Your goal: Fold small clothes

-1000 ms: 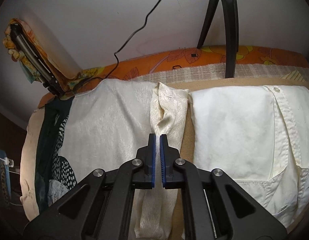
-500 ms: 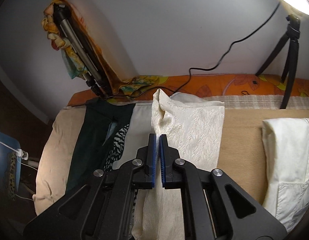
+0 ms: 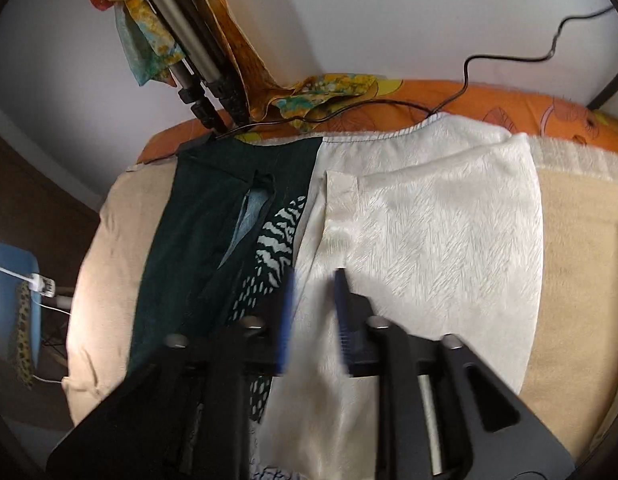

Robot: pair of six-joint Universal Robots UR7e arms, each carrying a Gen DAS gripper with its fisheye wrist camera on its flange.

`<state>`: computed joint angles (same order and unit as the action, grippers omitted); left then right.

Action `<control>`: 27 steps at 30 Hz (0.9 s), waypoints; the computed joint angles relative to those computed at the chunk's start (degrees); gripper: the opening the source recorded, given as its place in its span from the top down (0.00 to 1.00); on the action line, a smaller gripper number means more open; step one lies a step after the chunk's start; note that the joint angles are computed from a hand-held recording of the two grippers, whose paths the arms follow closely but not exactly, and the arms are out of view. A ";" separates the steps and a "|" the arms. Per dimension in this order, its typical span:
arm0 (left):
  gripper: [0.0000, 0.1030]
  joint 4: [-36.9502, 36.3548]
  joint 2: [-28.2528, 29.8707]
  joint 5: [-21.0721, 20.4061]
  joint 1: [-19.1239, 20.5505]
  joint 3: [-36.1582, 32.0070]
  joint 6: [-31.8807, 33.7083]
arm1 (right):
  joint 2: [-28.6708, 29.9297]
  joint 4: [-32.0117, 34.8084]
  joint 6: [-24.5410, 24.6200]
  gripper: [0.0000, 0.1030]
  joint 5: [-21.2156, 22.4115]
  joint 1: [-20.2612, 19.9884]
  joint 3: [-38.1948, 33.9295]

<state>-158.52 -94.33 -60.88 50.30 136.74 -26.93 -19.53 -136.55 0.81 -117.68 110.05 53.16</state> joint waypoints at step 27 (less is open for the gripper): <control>0.69 38.51 -21.69 7.31 0.15 -6.66 -1.58 | -38.06 -26.39 10.27 0.65 -0.42 14.92 66.95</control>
